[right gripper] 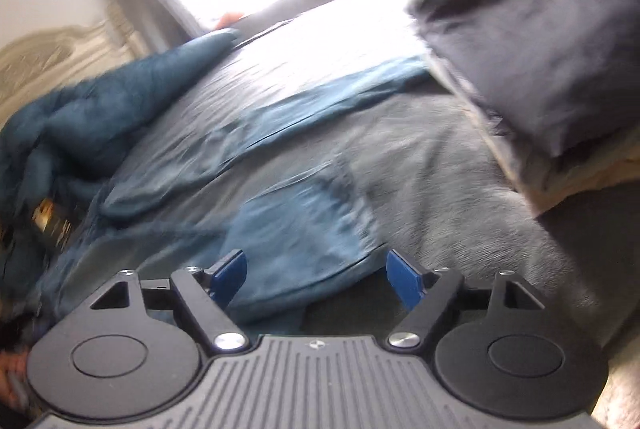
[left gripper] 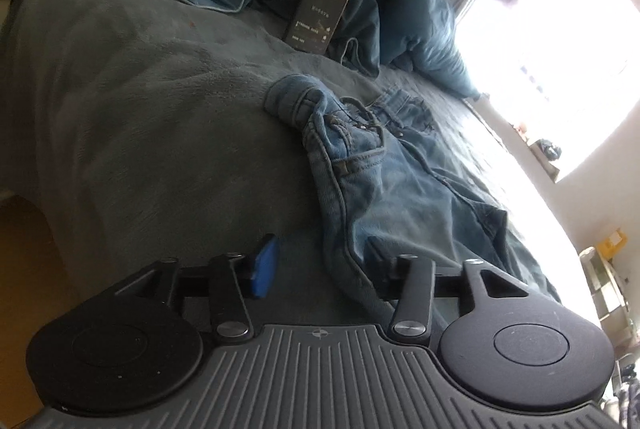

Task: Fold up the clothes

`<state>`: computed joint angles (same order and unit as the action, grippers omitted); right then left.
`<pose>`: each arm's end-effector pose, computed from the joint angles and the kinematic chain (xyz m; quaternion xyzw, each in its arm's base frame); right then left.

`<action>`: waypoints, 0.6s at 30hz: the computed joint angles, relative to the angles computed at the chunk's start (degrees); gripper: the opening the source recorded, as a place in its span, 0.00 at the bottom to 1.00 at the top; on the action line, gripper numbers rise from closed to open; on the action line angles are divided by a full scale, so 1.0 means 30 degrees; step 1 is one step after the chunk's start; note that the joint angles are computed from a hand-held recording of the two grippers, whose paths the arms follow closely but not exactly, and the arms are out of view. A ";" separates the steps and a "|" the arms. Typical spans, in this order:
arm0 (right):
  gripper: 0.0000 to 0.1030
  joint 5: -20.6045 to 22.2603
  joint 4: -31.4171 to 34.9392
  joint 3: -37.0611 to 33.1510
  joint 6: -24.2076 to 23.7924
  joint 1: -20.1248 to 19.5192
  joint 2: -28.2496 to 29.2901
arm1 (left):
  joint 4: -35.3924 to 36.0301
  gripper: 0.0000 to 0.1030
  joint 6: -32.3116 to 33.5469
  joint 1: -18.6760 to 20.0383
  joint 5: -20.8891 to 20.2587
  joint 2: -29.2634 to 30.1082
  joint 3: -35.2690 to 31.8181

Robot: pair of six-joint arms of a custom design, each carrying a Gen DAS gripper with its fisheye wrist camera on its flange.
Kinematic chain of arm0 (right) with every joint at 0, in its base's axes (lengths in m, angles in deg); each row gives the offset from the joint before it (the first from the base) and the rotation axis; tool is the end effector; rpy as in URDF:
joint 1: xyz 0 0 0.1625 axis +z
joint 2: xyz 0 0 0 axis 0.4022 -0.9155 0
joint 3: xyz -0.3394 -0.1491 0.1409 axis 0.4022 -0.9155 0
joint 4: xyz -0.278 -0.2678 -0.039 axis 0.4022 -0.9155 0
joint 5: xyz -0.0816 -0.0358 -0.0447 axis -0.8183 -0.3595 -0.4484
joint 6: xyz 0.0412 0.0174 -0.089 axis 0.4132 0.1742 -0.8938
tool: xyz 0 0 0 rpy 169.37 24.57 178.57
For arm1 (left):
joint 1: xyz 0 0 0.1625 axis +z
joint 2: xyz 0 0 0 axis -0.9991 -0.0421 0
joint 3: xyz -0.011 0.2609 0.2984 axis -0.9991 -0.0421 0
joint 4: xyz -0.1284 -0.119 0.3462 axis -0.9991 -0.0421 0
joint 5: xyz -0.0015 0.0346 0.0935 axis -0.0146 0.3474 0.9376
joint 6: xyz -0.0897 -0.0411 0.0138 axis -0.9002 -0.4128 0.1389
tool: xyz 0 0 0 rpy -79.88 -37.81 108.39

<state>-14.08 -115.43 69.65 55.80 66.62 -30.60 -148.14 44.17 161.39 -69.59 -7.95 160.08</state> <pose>0.1135 -0.6417 0.2275 0.0427 -0.9012 0.4051 0.1482 0.0310 -0.6192 0.3024 -0.1801 0.7848 -0.5655 0.1783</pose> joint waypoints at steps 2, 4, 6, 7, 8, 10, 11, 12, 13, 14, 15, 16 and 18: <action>0.78 0.0714 0.1188 -0.0813 0.1253 -0.0519 0.0311 | -0.0657 0.52 0.0319 -0.0252 0.0184 -0.0052 0.0457; 0.77 0.1452 0.2390 -0.1693 0.2471 -0.1023 0.0660 | -0.1337 0.52 0.0970 -0.0648 0.0486 -0.0063 0.0902; 0.70 0.2183 0.3327 -0.2439 0.3327 -0.1421 0.0992 | -0.1939 0.53 0.1675 -0.1106 0.0750 -0.0029 0.1280; 0.58 0.2162 0.3276 -0.2519 0.3308 -0.1407 0.1095 | -0.2300 0.53 0.2159 -0.1287 0.0824 0.0066 0.1348; 0.44 0.1912 0.3032 -0.2523 0.3221 -0.1345 0.1171 | -0.2648 0.54 0.2698 -0.1451 0.0815 0.0189 0.1380; 0.23 0.1797 0.1977 -0.2027 0.2793 -0.1327 0.1018 | -0.3122 0.55 0.3581 -0.1765 0.0870 0.0459 0.1362; 0.21 0.1744 0.1283 -0.1551 0.2569 -0.1337 0.0755 | -0.3016 0.55 0.3705 -0.1858 0.0926 0.0603 0.1222; 0.20 0.1662 0.0503 -0.0932 0.2347 -0.1355 0.0363 | -0.2887 0.55 0.3809 -0.1945 0.0981 0.0742 0.1076; 0.19 0.1589 -0.0267 -0.0332 0.2121 -0.1376 -0.0023 | -0.2585 0.55 0.3728 -0.1975 0.0999 0.0871 0.0895; 0.19 0.1524 -0.1024 0.0247 0.1892 -0.1399 -0.0403 | -0.2224 0.55 0.3508 -0.1996 0.1086 0.0987 0.0717; 0.19 0.1469 -0.1770 0.0809 0.1660 -0.1425 -0.0778 | -0.1840 0.55 0.3240 -0.1980 0.1153 0.1116 0.0503; 0.19 0.1358 -0.2302 0.1407 0.1489 -0.1519 -0.1231 | -0.1544 0.55 0.2992 -0.1989 0.1285 0.1236 0.0362; 0.19 0.0923 -0.2462 0.2468 0.1669 -0.1938 -0.2183 | -0.0947 0.55 0.2485 -0.2009 0.1550 0.1473 0.0089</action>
